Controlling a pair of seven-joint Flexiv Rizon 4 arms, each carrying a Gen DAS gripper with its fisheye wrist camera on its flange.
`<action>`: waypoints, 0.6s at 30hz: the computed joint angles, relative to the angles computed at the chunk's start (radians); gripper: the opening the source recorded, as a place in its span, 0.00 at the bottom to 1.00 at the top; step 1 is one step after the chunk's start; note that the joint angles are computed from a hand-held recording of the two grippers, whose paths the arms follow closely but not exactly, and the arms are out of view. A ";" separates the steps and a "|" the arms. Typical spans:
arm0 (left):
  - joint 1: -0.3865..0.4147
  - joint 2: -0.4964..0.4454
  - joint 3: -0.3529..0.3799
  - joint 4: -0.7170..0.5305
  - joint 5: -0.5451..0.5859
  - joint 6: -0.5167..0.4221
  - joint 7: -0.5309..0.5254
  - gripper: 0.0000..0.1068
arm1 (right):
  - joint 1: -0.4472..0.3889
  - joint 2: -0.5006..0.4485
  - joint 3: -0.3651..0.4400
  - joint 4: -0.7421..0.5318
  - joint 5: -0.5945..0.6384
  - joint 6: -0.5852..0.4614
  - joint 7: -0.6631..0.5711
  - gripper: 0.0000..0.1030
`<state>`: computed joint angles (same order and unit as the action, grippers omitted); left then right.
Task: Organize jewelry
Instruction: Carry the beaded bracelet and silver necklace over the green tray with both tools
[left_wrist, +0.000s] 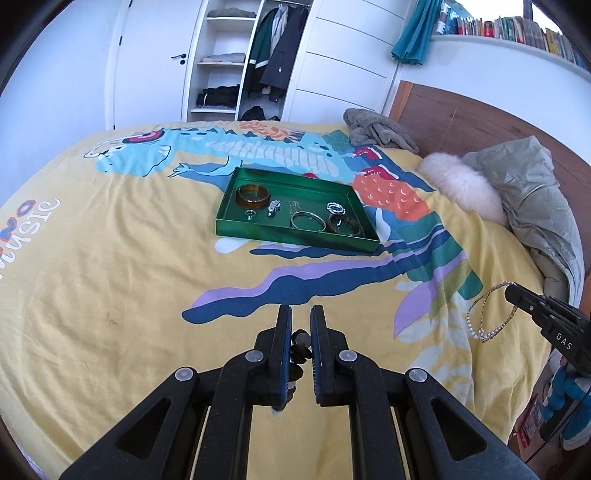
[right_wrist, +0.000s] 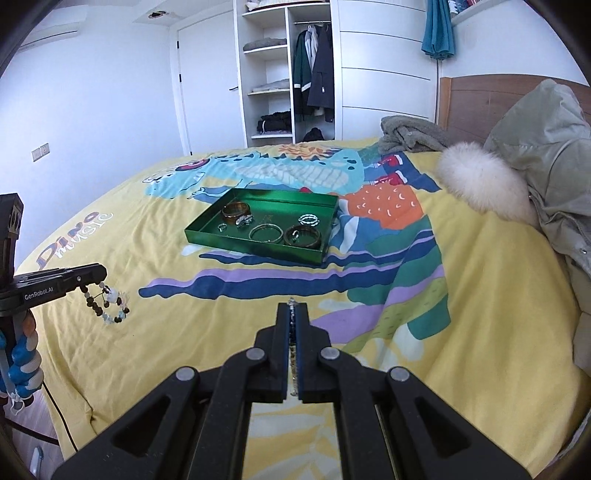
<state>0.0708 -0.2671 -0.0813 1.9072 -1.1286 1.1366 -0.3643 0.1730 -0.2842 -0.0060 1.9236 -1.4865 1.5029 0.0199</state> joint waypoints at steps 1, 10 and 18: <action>0.001 0.015 -0.001 0.011 -0.014 0.000 0.016 0.09 | 0.002 0.012 0.001 0.006 -0.017 -0.001 0.013 0.02; -0.029 0.084 0.027 0.045 -0.089 -0.020 0.095 0.09 | -0.011 0.056 0.045 0.015 -0.094 -0.012 0.054 0.02; -0.040 0.063 0.028 0.010 -0.069 -0.027 0.082 0.09 | -0.010 0.032 0.048 -0.018 -0.082 -0.002 0.029 0.02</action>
<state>0.0306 -0.2041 -0.0529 1.9175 -1.1975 1.1098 -0.2821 0.1633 -0.2520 0.0420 1.9060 -1.5684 1.5013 0.0487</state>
